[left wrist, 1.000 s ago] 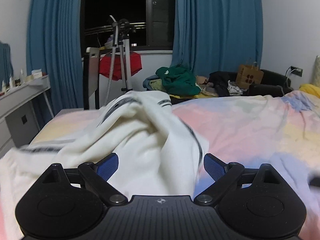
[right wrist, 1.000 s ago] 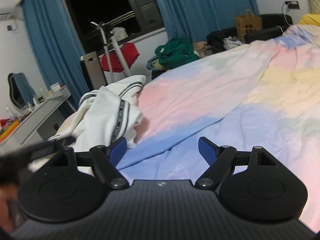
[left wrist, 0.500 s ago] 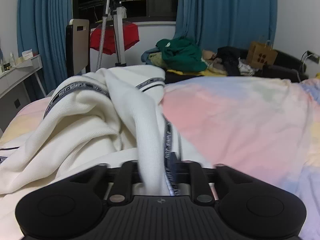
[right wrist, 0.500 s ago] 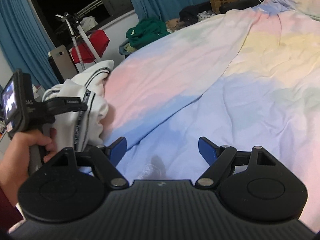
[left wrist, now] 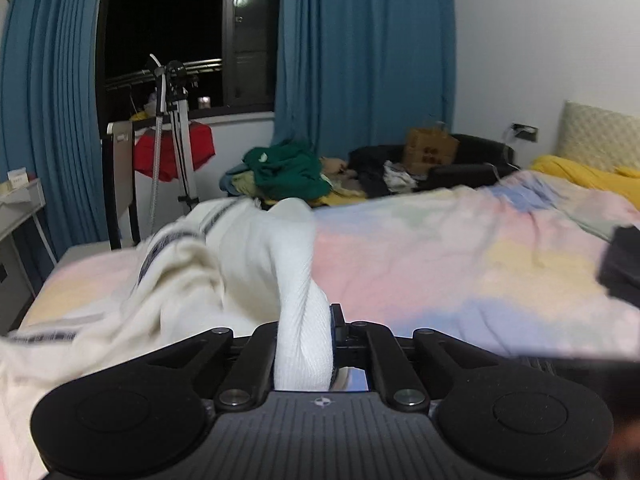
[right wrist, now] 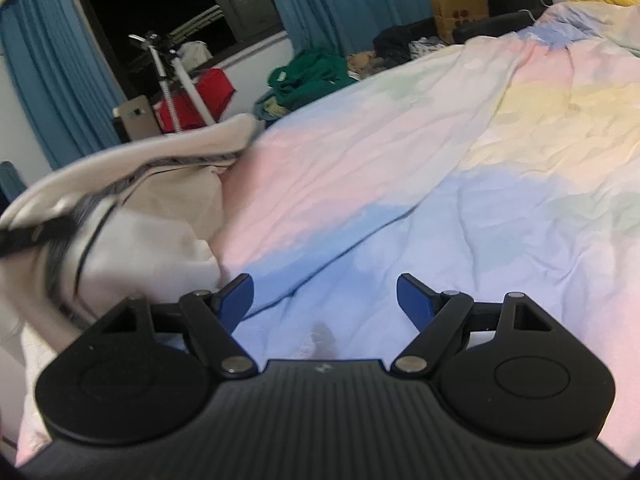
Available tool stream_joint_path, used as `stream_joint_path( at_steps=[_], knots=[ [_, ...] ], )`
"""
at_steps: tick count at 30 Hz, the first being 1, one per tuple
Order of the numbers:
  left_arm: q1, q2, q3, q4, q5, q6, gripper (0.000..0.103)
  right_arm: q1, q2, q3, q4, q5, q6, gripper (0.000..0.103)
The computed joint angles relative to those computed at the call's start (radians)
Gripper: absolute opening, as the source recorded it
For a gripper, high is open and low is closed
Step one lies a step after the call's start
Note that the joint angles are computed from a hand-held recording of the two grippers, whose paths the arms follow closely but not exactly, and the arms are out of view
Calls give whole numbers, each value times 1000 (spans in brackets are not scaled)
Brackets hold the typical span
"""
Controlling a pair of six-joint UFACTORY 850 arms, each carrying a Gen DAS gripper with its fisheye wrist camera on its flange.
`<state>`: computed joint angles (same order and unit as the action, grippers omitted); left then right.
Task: Fold clothes
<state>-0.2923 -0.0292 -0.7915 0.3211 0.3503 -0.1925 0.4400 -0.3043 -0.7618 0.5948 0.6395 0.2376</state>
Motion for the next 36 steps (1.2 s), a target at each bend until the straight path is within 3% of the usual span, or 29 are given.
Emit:
stream_joint_path(
  at_steps=[3, 6, 9, 10, 14, 17, 24, 28, 30, 31, 32, 34, 36],
  knots=[
    [0, 119, 150, 51, -5, -13, 6, -27, 15, 33, -230, 30, 251, 81],
    [21, 170, 254, 90, 13, -63, 6, -51, 17, 55, -397, 85, 447, 81],
    [75, 161, 285, 212, 45, -292, 6, -63, 19, 51, -498, 79, 560, 69],
    [93, 155, 290, 255, 59, -365, 6, -67, 19, 49, -532, 76, 599, 61],
    [149, 146, 297, 375, 114, -463, 6, -109, -24, -38, -763, 22, 830, 60],
    [196, 112, 293, 486, 173, -560, 7, -143, -110, -183, -884, -40, 960, 60],
    [293, -9, 250, 688, 343, -701, 7, -178, -468, -677, -806, -260, 853, 60],
    [332, -84, 223, 739, 432, -721, 7, -178, -657, -953, -602, -382, 619, 55],
    [350, -126, 200, 769, 475, -739, 7, -177, -723, -1051, -444, -395, 445, 55],
    [355, -146, 190, 777, 499, -747, 7, -176, -754, -1099, -365, -396, 355, 45],
    [364, -167, 178, 792, 524, -760, 7, -176, -779, -1139, -302, -401, 279, 27],
    [375, -205, 154, 817, 564, -785, 7, -177, -798, -1174, -215, -401, 178, 10],
    [381, -216, 145, 837, 583, -801, 7, -171, -771, -1130, -143, -332, 112, 7]
  ],
)
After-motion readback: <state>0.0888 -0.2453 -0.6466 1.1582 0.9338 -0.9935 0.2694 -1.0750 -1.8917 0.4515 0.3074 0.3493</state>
